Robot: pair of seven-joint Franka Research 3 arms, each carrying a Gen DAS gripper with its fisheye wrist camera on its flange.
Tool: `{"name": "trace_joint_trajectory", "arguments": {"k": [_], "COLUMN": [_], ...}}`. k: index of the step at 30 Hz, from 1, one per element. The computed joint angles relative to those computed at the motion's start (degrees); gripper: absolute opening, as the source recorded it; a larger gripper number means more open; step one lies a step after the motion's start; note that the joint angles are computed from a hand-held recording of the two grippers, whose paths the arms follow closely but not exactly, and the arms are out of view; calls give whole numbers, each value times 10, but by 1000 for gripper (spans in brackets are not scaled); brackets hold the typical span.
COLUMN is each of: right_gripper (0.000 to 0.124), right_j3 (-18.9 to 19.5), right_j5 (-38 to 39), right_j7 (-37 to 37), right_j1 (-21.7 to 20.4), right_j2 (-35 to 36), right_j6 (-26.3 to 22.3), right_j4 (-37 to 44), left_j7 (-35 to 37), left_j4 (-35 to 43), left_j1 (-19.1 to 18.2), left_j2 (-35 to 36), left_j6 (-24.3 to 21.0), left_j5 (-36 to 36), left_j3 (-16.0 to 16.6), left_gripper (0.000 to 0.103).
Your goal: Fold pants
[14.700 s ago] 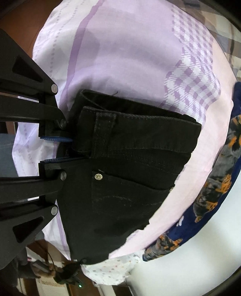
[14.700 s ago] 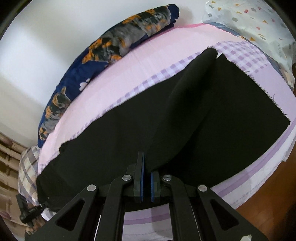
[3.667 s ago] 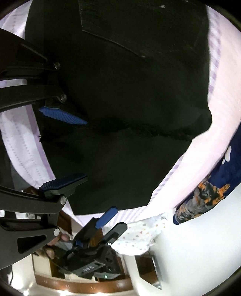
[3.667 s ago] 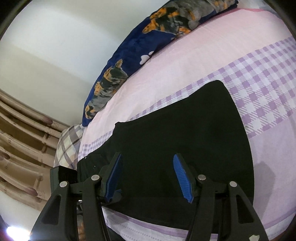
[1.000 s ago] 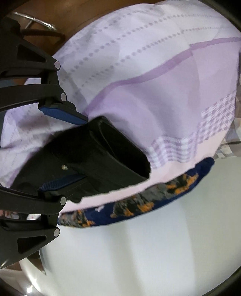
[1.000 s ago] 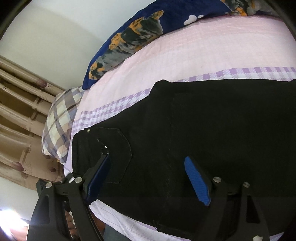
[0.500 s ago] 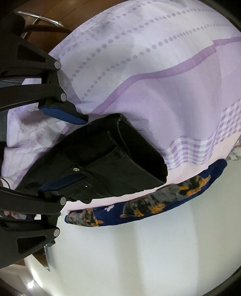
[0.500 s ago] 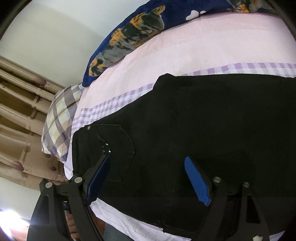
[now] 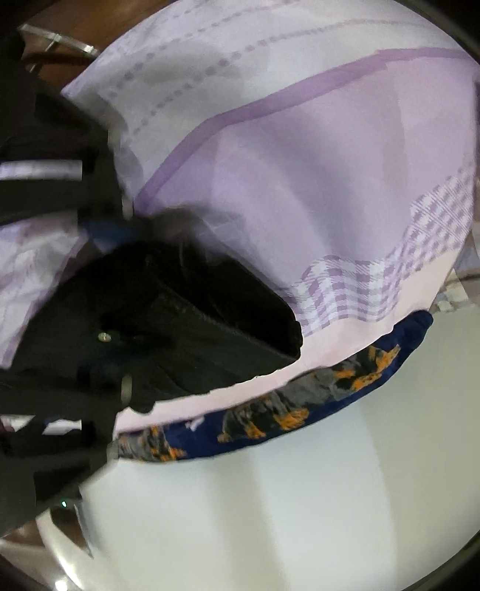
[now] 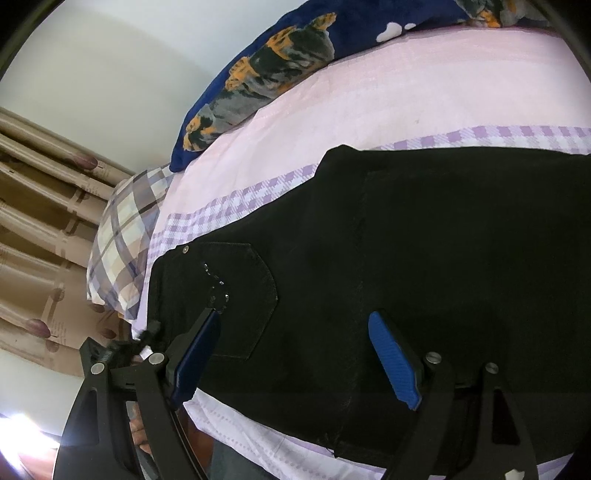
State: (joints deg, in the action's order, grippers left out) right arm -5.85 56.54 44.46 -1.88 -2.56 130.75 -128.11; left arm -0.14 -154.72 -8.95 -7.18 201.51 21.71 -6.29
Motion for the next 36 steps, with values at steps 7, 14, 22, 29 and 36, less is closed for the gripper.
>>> {"name": "trace_joint_trajectory", "arguments": {"k": [7,14,22,29,36], "right_gripper": [81,81,81,81,81], "right_j3": [-11,-36,-60,-69,-70], "right_j5": [18,42,58,71,72], "right_j7": [-11,-22,-37,-68,-129], "right_j1": [-11,-41,-85,-122,-149], "right_j2": [-12,-17,-8,17,39], "right_j6": [4,0,0,-1,-13], "right_j4": [4,26,49,70,79], "left_j7": [108,256,574,661,626], "left_j4": [62,202,419,624,723], "left_j1": [37,-87,-155,-146,-202], "left_j2": [-52,-4,139,306,390], "left_j6": [-105,-168,-279,-432,-511], "left_j5": [-16,-40,-220,-224,-167], "left_j3": [-76,-20,-73,-160,-128], "left_gripper": [23,22,22,22,25]}}
